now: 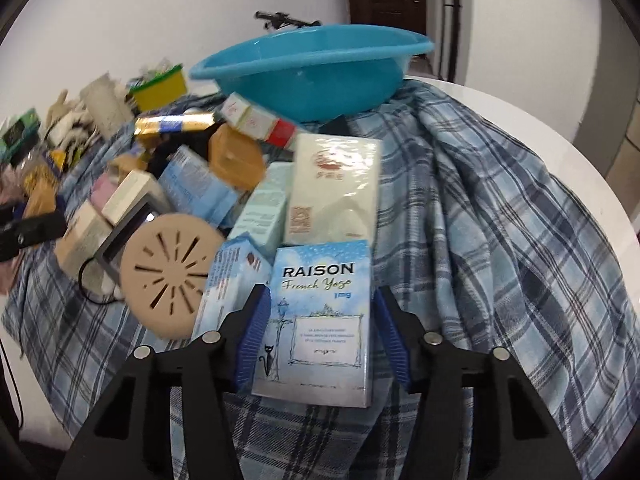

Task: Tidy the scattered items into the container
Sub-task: 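Grasp the RAISON box with the right tool while the left tool holds the soap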

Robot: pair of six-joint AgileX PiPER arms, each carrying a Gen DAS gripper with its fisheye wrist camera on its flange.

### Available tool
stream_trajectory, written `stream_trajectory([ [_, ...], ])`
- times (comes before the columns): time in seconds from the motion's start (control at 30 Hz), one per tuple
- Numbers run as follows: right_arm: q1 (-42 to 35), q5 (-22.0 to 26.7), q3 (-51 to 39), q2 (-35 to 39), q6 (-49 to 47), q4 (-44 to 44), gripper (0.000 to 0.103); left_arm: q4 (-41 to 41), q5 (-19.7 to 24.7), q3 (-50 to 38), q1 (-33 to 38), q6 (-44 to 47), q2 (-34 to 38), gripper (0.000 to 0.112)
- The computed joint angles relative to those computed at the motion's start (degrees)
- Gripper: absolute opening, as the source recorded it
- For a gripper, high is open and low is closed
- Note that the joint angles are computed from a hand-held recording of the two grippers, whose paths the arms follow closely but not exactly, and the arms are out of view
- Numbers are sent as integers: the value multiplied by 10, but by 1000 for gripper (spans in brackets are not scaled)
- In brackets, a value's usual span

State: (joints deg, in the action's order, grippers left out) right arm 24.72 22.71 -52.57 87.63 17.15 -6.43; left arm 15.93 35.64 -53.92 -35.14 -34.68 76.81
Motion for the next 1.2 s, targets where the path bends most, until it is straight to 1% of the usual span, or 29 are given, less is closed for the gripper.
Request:
stream_trajectory([
  [0.1,15,17,-8,3,39,-47,56,-9,-3,1,5,12,0,63],
  [0.17,23,23,-9,5,76,-83,62,-11,-4,2,6,13,0,63],
  [0.23,25,32,-12,5,86,-88,62,-15,-4,2,8,18,1,63],
  [0.27,28,36,-15,7,97,-99,67,-16,-5,3,8,19,1,63],
  [0.33,42,50,-18,12,157,-162,75,-20,-9,6,10,23,1,63],
  [0.43,49,59,-21,14,179,-184,75,-27,-13,9,13,30,-1,63],
  [0.5,63,67,-19,15,217,-229,76,-32,-16,13,15,35,-1,63],
  [0.53,72,75,-20,17,240,-257,79,-34,-17,14,17,38,-1,63],
  [0.57,79,89,-23,18,239,-267,80,-35,-18,16,19,38,-1,63],
  [0.63,92,132,-32,20,193,-254,80,-39,-19,18,21,41,-1,63],
  [0.67,97,145,-29,17,179,-253,80,-40,-20,20,23,42,-3,63],
  [0.7,101,148,-16,8,185,-266,80,-40,-19,21,23,42,-4,63],
  [0.73,102,146,-7,1,186,-266,80,-40,-20,22,24,43,-4,63],
  [0.8,101,140,2,-4,156,-234,80,-41,-20,22,24,44,-4,63],
  [0.83,109,147,5,-5,164,-241,80,-40,-20,21,24,44,-3,63],
  [0.93,147,158,34,-23,249,-333,80,-40,-18,20,21,44,-7,63],
  [0.97,149,156,43,-31,264,-344,80,-38,-17,22,18,44,-10,63],
  [1.0,140,144,48,-37,263,-338,80,-33,-15,21,15,39,-11,63],
  [1.03,123,125,51,-42,253,-317,80,-27,-13,22,12,34,-11,63],
  [1.1,94,103,50,-44,234,-282,80,-27,-12,20,12,33,-8,63],
  [1.2,71,86,48,-38,222,-270,80,-29,-11,20,11,32,-9,63],
])
